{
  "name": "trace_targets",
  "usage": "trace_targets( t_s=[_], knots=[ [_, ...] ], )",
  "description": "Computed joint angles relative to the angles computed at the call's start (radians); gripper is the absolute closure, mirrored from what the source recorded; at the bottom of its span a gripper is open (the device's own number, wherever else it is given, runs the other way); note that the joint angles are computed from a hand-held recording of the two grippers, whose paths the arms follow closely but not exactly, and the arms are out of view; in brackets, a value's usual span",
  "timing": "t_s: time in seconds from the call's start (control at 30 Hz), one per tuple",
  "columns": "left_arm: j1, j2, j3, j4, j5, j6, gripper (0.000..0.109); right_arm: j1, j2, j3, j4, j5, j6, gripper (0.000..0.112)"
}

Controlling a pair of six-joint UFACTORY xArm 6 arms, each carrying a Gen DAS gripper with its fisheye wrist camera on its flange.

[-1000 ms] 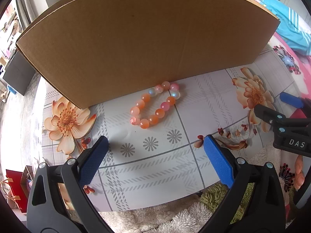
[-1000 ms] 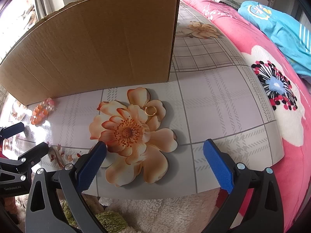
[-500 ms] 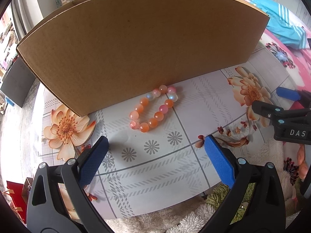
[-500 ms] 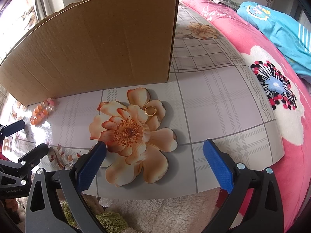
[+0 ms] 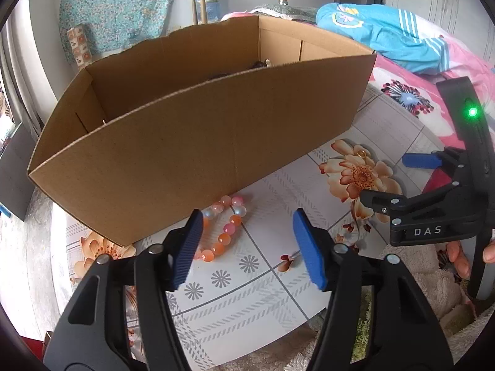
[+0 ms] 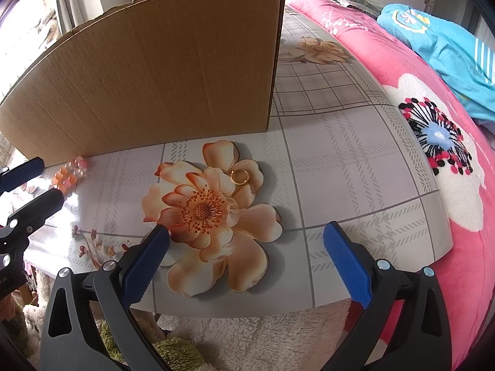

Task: Organize jewelry
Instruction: 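Close the left gripper on the peach bead bracelet while the right gripper pinches the gold ring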

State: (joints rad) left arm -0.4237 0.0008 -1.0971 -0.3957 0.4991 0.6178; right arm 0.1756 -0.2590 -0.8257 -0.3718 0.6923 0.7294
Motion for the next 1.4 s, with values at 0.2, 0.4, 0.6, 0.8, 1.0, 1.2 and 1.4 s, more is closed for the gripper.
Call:
trace_targets(
  t_s=[0.2,0.4,0.6,0.8,1.0,1.2,1.4],
  knots=[
    [0.004,0.067,-0.064,0.082,0.044,-0.051,0.071,0.002,-0.006,0.005,0.006,-0.005,-0.012,0.016],
    [0.011,0.103,-0.103,0.071,0.076,-0.051,0.078,-0.014,-0.026,0.029,0.04,-0.041,-0.081,0.016],
    [0.001,0.107,-0.099,0.06,0.059,-0.023,0.1,-0.043,-0.069,0.07,0.229,-0.116,-0.247,0.016],
    [0.006,0.107,-0.118,0.03,0.108,-0.017,0.1,-0.044,-0.07,0.055,0.19,-0.179,-0.269,0.026],
    [0.0,0.086,-0.09,-0.005,0.105,0.03,0.1,-0.05,-0.008,-0.011,0.253,-0.155,-0.485,0.058],
    [-0.002,0.08,-0.083,-0.025,0.11,0.05,0.1,-0.075,0.044,-0.09,0.367,-0.055,-0.647,0.082],
    [0.015,0.074,-0.084,-0.053,0.133,0.09,0.1,-0.088,0.1,-0.159,0.376,0.041,-0.689,0.093]
  ],
)
